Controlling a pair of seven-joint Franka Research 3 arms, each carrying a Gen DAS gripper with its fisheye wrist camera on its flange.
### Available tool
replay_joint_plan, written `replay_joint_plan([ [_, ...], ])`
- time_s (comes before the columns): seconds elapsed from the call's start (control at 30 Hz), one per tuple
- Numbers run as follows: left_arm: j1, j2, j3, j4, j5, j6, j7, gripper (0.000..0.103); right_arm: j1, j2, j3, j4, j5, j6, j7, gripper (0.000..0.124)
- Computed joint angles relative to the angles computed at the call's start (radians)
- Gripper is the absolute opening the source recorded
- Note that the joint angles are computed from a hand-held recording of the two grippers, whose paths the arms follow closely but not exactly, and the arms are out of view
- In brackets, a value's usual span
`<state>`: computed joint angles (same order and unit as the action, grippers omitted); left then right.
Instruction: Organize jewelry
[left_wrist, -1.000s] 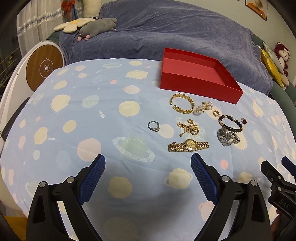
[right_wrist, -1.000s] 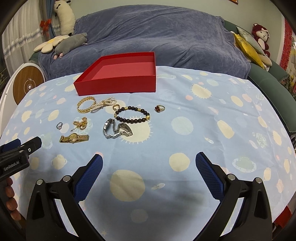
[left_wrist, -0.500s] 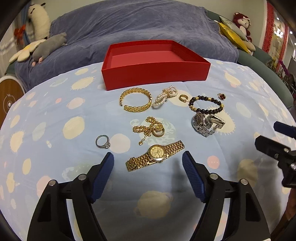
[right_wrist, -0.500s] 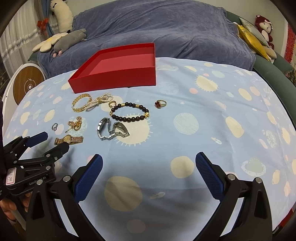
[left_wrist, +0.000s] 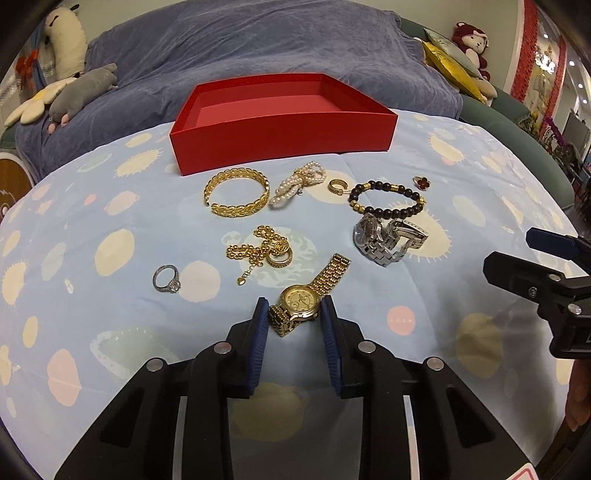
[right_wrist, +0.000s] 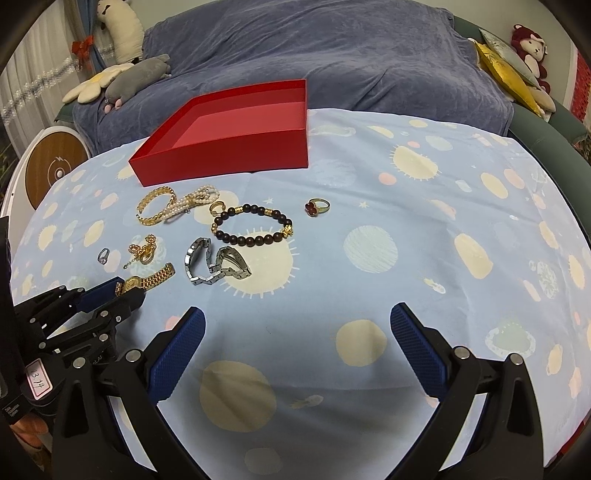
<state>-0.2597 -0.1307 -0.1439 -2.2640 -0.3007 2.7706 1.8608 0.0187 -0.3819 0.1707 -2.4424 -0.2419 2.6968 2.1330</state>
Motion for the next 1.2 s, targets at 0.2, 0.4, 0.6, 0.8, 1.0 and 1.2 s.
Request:
replay_joint_plan([
  [0.2,-0.013,-0.042,0.022,-0.002,-0.097,-0.033,0.030,0.024,0.013,0.017,0.002,0.011,-0.001,0.001,-0.010,0.098],
  [0.4,-0.009,-0.094,0.042,-0.006,-0.113,-0.050,0.007,0.024,0.057,0.051,-0.015,0.036,0.039,0.020,-0.062,0.090],
  [0.6,0.027,-0.114,0.048,0.003,-0.037,-0.055,-0.103,0.024,0.107,0.127,-0.027,0.105,0.084,0.032,-0.144,0.063],
  [0.8,0.039,-0.116,0.066,0.007,0.002,-0.053,-0.162,0.024,0.149,0.211,-0.051,0.180,0.139,0.012,-0.183,0.044],
  [1.0,0.038,-0.119,0.075,0.002,0.005,-0.052,-0.151,0.024,0.165,0.246,-0.066,0.212,0.123,0.001,-0.165,0.029],
  [1.2,0.038,-0.115,0.080,0.002,-0.002,-0.063,-0.146,0.024,0.178,0.263,-0.077,0.227,0.120,-0.001,-0.168,0.007],
])
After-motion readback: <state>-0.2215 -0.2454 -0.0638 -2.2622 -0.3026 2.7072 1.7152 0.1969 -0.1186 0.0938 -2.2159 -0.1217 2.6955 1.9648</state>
